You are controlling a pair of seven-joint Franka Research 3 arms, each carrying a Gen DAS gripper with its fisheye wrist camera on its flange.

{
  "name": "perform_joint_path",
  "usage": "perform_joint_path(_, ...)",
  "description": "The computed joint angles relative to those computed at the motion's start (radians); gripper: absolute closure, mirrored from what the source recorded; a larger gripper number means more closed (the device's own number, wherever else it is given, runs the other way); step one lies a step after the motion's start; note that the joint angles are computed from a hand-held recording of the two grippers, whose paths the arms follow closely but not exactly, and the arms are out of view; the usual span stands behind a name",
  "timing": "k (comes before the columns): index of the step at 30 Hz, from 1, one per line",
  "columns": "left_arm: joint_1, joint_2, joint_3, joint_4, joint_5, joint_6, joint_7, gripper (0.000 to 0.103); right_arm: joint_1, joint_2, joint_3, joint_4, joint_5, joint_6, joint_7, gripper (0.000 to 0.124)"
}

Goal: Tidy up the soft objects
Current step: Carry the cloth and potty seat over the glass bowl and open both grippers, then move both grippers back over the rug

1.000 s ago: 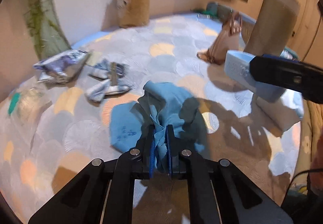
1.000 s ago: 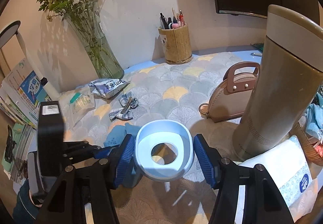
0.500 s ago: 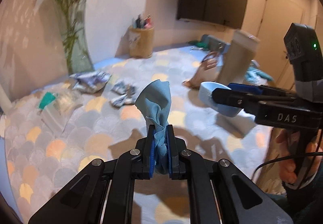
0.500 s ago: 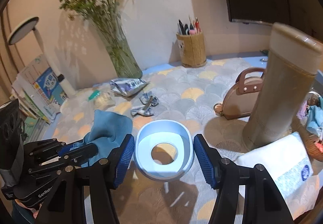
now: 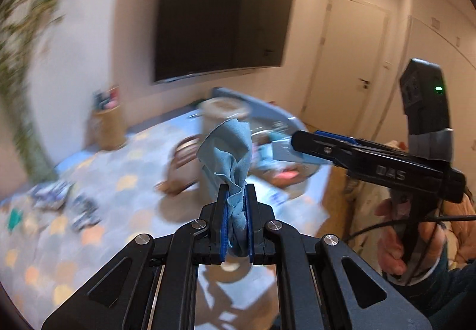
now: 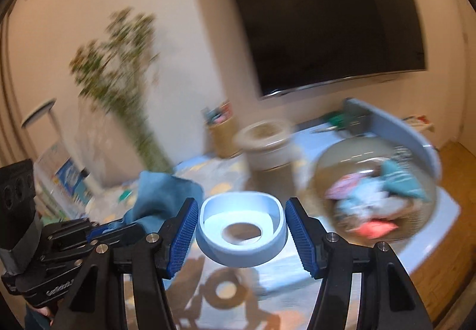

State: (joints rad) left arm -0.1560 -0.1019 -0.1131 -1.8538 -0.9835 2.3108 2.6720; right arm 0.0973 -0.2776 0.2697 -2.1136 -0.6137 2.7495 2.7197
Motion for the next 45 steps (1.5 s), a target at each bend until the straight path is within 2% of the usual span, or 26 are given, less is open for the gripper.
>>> perform_joint_path(4,-0.041,0.043,-0.047,0.073,0.008,-0.003,-0.031,0.096,-0.066,-0.118,-0.034,-0.091,0.004,-0.017,0.022,0.064)
perform_joint_path(7,-0.076,0.107,-0.095,0.153,0.058,0.046,-0.096,0.096,-0.131,-0.153,-0.05,-0.118,0.034,-0.021,-0.001,0.064)
perform_joint_path(9,-0.101,0.164,-0.131,0.205,0.116,0.114,-0.155,0.096,-0.164,-0.153,-0.065,-0.124,0.062,-0.015,-0.027,0.064)
perform_joint_path(10,-0.115,0.192,-0.147,0.224,0.155,0.168,-0.183,0.096,-0.174,-0.147,-0.084,-0.132,0.087,0.002,-0.045,0.064)
perform_joint_path(13,-0.142,0.29,-0.18,0.299,0.3,0.255,-0.298,0.096,-0.198,-0.112,-0.12,-0.135,0.167,0.038,-0.091,0.064)
perform_joint_path(15,-0.175,0.361,-0.181,0.347,0.432,0.324,-0.406,0.096,-0.209,-0.081,-0.135,-0.126,0.213,0.054,-0.123,0.064)
perform_joint_path(18,-0.207,0.447,-0.177,0.414,0.569,0.362,-0.508,0.094,-0.186,-0.01,-0.182,-0.092,0.315,0.075,-0.211,0.064)
perform_joint_path(19,-0.214,0.465,-0.176,0.429,0.607,0.366,-0.531,0.088,-0.17,0.014,-0.203,-0.081,0.361,0.082,-0.251,0.057)
perform_joint_path(20,-0.223,0.482,-0.172,0.444,0.654,0.36,-0.554,0.076,-0.153,0.039,-0.224,-0.069,0.412,0.088,-0.29,0.056)
perform_joint_path(21,-0.218,0.487,-0.18,0.445,0.671,0.359,-0.561,0.074,-0.149,0.047,-0.229,-0.069,0.437,0.095,-0.309,0.056)
perform_joint_path(23,-0.176,0.485,-0.233,0.437,0.651,0.334,-0.522,0.074,-0.127,0.06,-0.253,-0.069,0.515,0.097,-0.38,0.056)
perform_joint_path(26,-0.106,0.455,-0.301,0.398,0.6,0.303,-0.453,0.074,-0.147,0.034,-0.238,-0.099,0.528,0.105,-0.372,0.056)
perform_joint_path(29,-0.043,0.371,-0.346,0.307,0.476,0.287,-0.345,0.074,-0.178,-0.016,-0.208,-0.137,0.512,0.105,-0.348,0.056)
perform_joint_path(31,-0.008,0.298,-0.35,0.237,0.357,0.267,-0.249,0.072,-0.199,-0.056,-0.179,-0.158,0.488,0.098,-0.335,0.056)
perform_joint_path(33,0.012,0.209,-0.327,0.151,0.263,0.27,-0.173,0.07,-0.215,-0.093,-0.15,-0.17,0.466,0.082,-0.325,0.056)
perform_joint_path(34,0.012,0.179,-0.313,0.122,0.232,0.275,-0.151,0.065,-0.222,-0.115,-0.13,-0.175,0.45,0.072,-0.319,0.055)
perform_joint_path(35,0.012,0.142,-0.294,0.086,0.199,0.283,-0.128,0.049,-0.226,-0.139,-0.109,-0.179,0.432,0.06,-0.314,0.055)
perform_joint_path(36,0.015,0.096,-0.271,0.04,0.15,0.3,-0.098,0.038,-0.228,-0.158,-0.091,-0.179,0.418,0.048,-0.313,0.055)
perform_joint_path(37,0.012,0.064,-0.249,0.006,0.099,0.316,-0.068,0.02,-0.228,-0.179,-0.066,-0.179,0.4,0.035,-0.309,0.055)
perform_joint_path(39,0.005,-0.014,-0.195,-0.074,-0.024,0.363,0.018,0.018,-0.219,-0.201,-0.036,-0.174,0.381,0.021,-0.309,0.05)
perform_joint_path(40,0.004,-0.047,-0.17,-0.11,-0.033,0.385,0.029,0.018,-0.212,-0.208,-0.016,-0.166,0.369,0.01,-0.308,0.044)
perform_joint_path(43,0.018,-0.111,-0.132,-0.205,0.051,0.508,-0.05,0.018,-0.165,-0.193,0.039,-0.126,0.34,0.0,-0.323,0.042)
perform_joint_path(45,0.056,-0.131,-0.123,-0.257,0.152,0.578,-0.151,0.018,-0.125,-0.144,0.069,-0.085,0.326,0.017,-0.332,0.039)
